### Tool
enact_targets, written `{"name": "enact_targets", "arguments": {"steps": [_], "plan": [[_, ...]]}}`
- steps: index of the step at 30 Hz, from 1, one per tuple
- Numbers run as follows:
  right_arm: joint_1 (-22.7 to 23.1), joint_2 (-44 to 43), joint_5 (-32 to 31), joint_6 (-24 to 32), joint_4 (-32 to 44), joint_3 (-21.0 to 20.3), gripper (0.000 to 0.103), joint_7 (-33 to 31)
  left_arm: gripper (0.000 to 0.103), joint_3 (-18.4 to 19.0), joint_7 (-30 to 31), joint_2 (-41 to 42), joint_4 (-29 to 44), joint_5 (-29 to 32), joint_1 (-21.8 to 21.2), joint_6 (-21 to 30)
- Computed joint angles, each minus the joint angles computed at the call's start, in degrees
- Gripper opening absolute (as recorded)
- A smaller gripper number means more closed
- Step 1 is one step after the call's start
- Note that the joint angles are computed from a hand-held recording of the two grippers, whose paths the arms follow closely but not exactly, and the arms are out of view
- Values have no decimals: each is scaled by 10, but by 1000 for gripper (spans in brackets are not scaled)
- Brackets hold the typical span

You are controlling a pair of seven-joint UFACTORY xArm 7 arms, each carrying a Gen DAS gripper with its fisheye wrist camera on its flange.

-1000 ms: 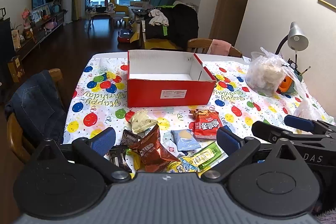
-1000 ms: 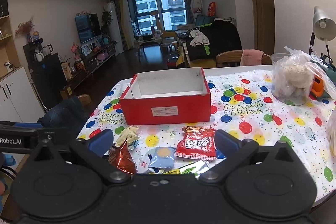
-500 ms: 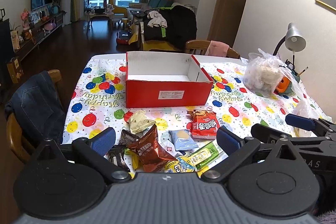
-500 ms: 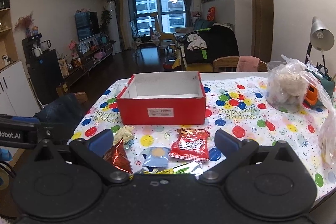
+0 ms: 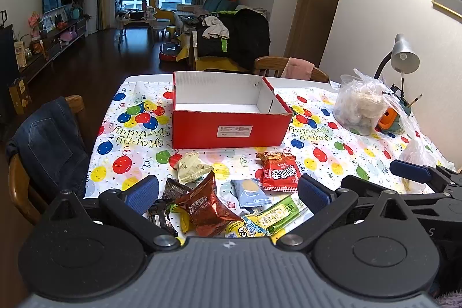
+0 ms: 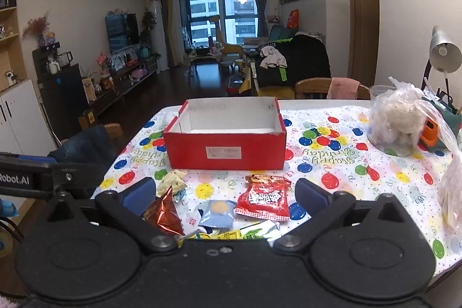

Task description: Organize snacks

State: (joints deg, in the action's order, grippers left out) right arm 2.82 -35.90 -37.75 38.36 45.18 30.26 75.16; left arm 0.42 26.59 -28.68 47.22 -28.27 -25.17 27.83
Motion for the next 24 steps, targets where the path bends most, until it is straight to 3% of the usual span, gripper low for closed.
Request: {"name": "enact_targets", "arguments": {"steps": [20,24], "plan": [[14,23,-1,14,14,-10,103,-4,103,-2,-14,-7,8,4,-1,23],[18,24,10,15,9,-21,103,7,103,-10,-40,0,11,21,19,38]]}}
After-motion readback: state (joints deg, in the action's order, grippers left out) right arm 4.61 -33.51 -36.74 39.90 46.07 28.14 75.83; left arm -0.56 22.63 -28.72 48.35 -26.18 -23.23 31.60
